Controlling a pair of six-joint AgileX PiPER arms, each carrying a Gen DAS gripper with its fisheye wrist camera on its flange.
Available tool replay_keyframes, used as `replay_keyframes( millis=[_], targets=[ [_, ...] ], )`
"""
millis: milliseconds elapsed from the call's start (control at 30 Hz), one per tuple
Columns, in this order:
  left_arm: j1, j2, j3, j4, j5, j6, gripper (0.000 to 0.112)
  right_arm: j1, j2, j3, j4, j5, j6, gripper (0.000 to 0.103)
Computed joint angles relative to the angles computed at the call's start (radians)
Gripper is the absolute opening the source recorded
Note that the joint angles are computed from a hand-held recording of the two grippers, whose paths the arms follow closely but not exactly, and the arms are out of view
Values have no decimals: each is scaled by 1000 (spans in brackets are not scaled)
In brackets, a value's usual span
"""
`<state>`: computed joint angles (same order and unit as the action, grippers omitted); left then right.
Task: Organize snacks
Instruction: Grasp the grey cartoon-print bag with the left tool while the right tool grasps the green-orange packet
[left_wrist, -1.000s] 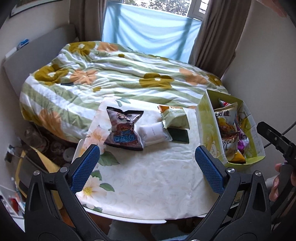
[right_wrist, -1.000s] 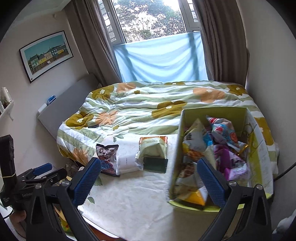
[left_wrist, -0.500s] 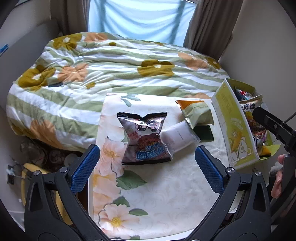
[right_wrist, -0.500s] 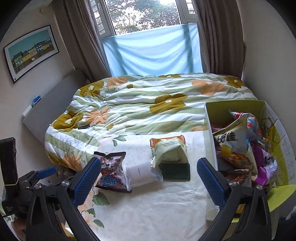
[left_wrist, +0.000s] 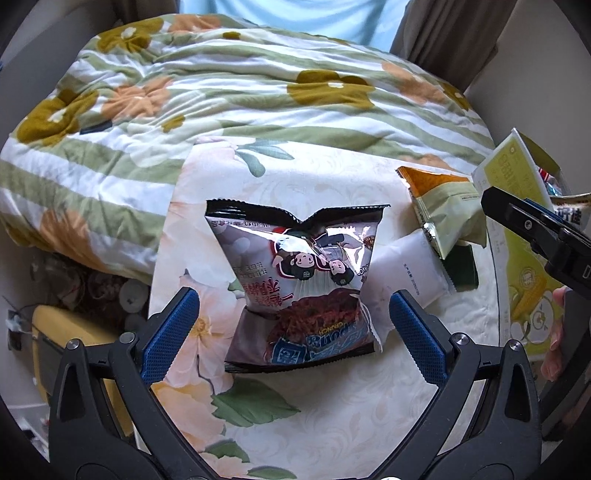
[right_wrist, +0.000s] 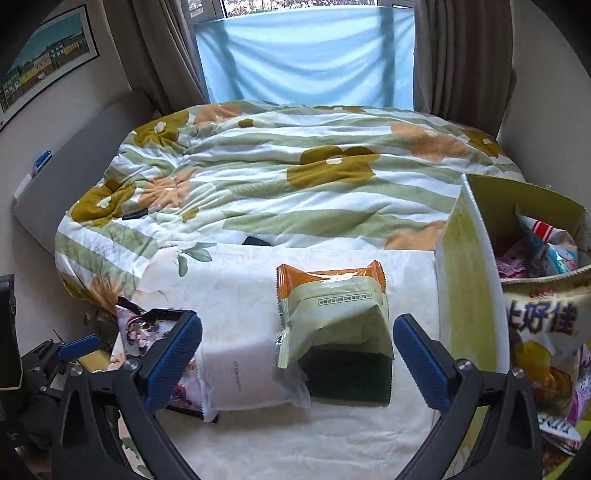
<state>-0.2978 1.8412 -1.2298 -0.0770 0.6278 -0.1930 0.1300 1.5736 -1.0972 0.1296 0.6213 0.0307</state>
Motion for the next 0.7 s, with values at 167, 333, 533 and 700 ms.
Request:
replay_keyframes(
  millis=[167,333,533,700],
  targets=[
    [-22,85,-53,71,1,-101,102,-37,107,-25,12,-43,-27,103],
    [-14,141,-83,33,6,-78,80,-65,159,-28,51,-74,-93,103],
    [-9,163,-96,-5,5,-30,66,-71,205,-36,58,-92,-131,103],
    [1,167,-113,-3,22,-19,64,-75,258,-67,69,-92,-165,103]
  ],
)
